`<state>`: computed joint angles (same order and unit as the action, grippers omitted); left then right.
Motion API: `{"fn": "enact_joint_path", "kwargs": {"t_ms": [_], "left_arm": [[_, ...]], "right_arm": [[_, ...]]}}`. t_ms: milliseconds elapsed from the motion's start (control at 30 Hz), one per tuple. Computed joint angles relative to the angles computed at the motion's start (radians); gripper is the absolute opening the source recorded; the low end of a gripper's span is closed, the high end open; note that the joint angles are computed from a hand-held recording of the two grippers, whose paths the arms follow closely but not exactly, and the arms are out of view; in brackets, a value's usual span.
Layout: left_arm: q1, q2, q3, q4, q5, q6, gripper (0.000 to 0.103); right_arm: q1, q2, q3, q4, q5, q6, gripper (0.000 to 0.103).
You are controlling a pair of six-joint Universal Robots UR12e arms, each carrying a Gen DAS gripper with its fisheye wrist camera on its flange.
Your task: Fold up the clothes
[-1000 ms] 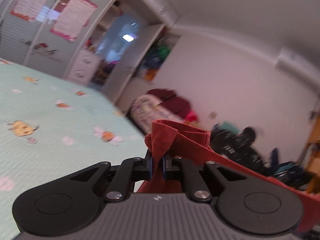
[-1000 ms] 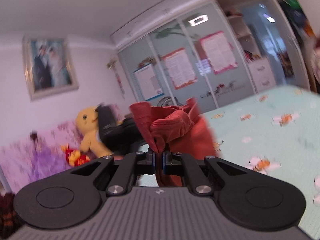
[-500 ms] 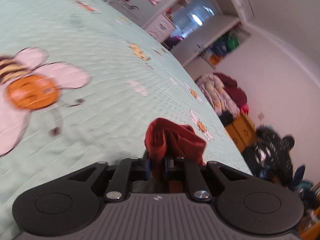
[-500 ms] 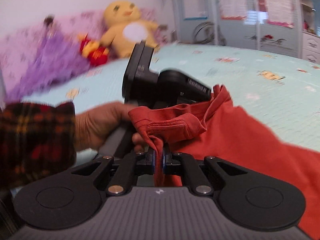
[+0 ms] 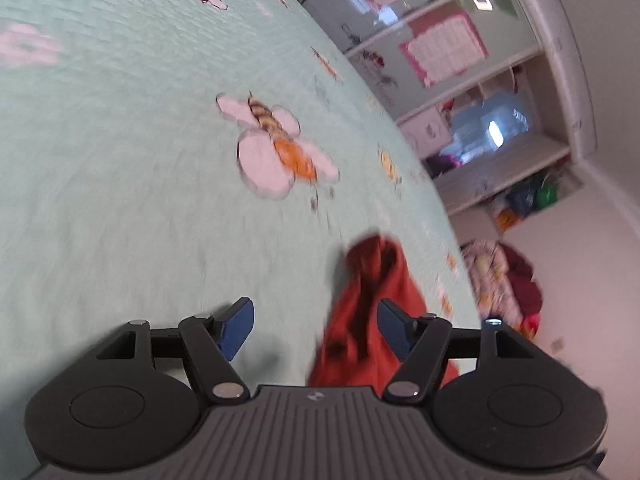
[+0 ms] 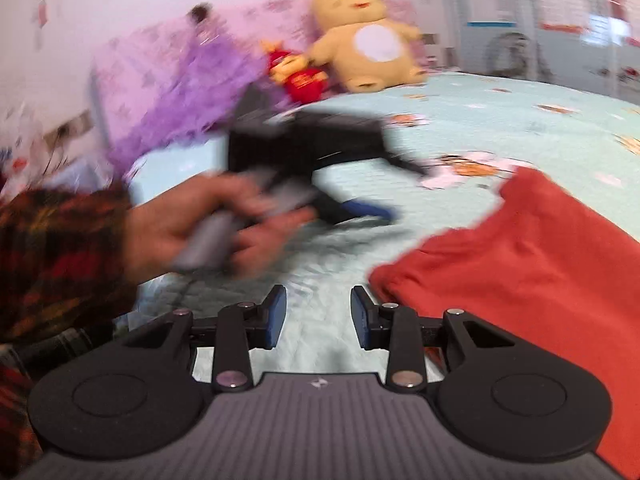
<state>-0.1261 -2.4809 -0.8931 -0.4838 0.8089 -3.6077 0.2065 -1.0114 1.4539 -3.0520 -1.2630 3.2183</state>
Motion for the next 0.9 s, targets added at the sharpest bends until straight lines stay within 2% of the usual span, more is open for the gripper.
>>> {"fn": "enact_joint_path", "kwargs": {"t_ms": [67, 100, 167, 233, 267, 300, 333, 433, 533, 600, 633, 667, 733, 767, 800, 900], "left_arm": [[-0.005, 0.064, -0.09, -0.008, 0.036, 0.078, 0.071], [-0.013, 0.088, -0.12, -0.025, 0.083, 0.096, 0.071], [-0.013, 0.129, -0.201, 0.016, 0.133, 0.043, 0.071], [-0.014, 0.162, -0.269, 0.066, 0.158, -0.044, 0.071], [-0.014, 0.174, -0.298, 0.095, 0.157, -0.101, 0.071], [-0.016, 0.184, -0.322, 0.124, 0.149, -0.161, 0.071], [-0.018, 0.186, -0.335, 0.138, 0.12, -0.222, 0.072], [-0.028, 0.179, -0.352, 0.19, 0.063, -0.362, 0.072], [-0.044, 0.153, -0.334, 0.278, 0.103, -0.469, 0.074], [-0.05, 0.134, -0.304, 0.297, 0.096, -0.487, 0.073], [-0.051, 0.117, -0.282, 0.303, 0.08, -0.502, 0.066], [-0.049, 0.109, -0.272, 0.296, 0.064, -0.51, 0.044], [-0.044, 0.094, -0.252, 0.279, 0.034, -0.525, 0.007], [-0.042, 0.087, -0.242, 0.271, 0.019, -0.532, 0.007], [-0.039, 0.079, -0.232, 0.263, 0.004, -0.539, 0.007], [-0.02, 0.093, -0.22, 0.246, -0.033, -0.452, 0.006]], "right_arm": [[-0.012, -0.042, 0.071, -0.086, -0.067, 0.092, 0.036], [-0.017, -0.062, 0.108, -0.129, -0.125, 0.146, 0.037], [-0.025, -0.096, 0.171, -0.2, -0.285, 0.25, 0.04], [-0.044, -0.126, 0.22, -0.22, -0.414, 0.354, 0.053], [-0.06, -0.142, 0.239, -0.19, -0.43, 0.403, 0.059], [-0.077, -0.156, 0.256, -0.159, -0.44, 0.453, 0.059], [-0.097, -0.169, 0.275, -0.139, -0.416, 0.502, 0.059], [-0.164, -0.191, 0.327, -0.1, -0.221, 0.679, 0.059], [-0.184, -0.182, 0.381, -0.199, -0.125, 0.831, 0.058], [-0.19, -0.169, 0.385, -0.243, -0.091, 0.869, 0.058], [-0.193, -0.162, 0.385, -0.264, -0.074, 0.886, 0.058], [-0.196, -0.151, 0.373, -0.266, -0.051, 0.878, 0.058], [-0.199, -0.134, 0.346, -0.249, -0.027, 0.888, 0.04], [-0.199, -0.129, 0.339, -0.232, -0.017, 0.912, 0.014], [-0.2, -0.125, 0.332, -0.217, -0.007, 0.936, 0.008], [-0.188, -0.136, 0.333, -0.236, -0.003, 1.038, 0.007]]}}
